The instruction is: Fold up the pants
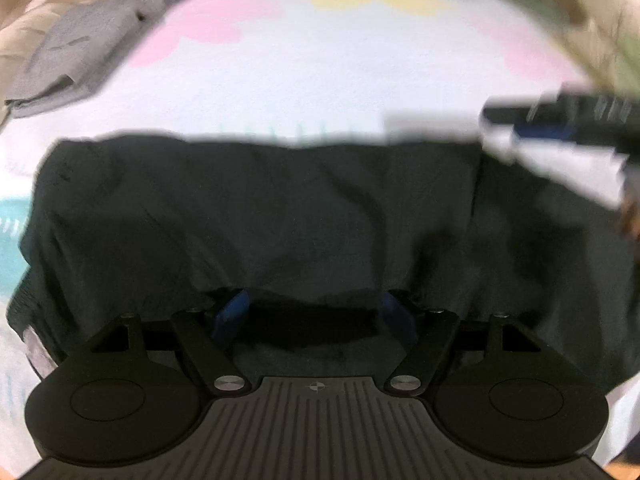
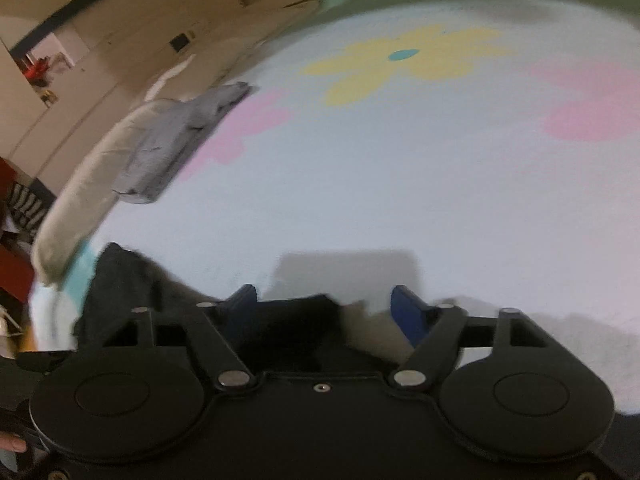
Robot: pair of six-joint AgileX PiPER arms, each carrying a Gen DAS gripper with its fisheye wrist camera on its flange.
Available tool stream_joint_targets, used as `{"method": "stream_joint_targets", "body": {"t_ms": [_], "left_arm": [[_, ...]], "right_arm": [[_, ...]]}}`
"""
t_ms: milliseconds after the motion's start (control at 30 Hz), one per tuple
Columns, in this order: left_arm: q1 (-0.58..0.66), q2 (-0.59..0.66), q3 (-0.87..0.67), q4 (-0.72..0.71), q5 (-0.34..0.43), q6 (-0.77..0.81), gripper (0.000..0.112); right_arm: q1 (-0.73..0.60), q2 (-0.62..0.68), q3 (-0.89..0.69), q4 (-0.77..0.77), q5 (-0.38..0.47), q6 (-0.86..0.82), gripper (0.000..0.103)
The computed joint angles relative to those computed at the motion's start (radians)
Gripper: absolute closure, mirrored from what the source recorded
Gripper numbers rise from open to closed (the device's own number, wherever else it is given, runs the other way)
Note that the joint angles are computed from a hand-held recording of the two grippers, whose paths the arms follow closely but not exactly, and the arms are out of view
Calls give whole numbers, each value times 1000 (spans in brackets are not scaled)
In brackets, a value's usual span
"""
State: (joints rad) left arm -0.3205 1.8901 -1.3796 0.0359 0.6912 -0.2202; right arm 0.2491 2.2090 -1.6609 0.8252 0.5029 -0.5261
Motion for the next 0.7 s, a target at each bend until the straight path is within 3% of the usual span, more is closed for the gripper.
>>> {"method": "stream_joint_targets", "body": {"t_ms": [133, 233, 400, 533, 700], "left_arm": [[49, -79, 9, 157, -51, -174, 40], [114, -118, -3, 234, -53, -280, 40], [224, -138, -18, 220, -18, -315, 40], [255, -160, 0, 247, -7, -324, 40], [244, -189, 29, 347, -9, -372, 40]], "right_arm": [[64, -2, -9, -2, -57, -2, 26], [125, -22, -4, -77, -101, 1, 32], [240, -54, 30, 5, -118, -153, 39], [348, -25, -6, -16, -104, -182, 40], [469, 59, -104, -199, -115, -82, 44]]}}
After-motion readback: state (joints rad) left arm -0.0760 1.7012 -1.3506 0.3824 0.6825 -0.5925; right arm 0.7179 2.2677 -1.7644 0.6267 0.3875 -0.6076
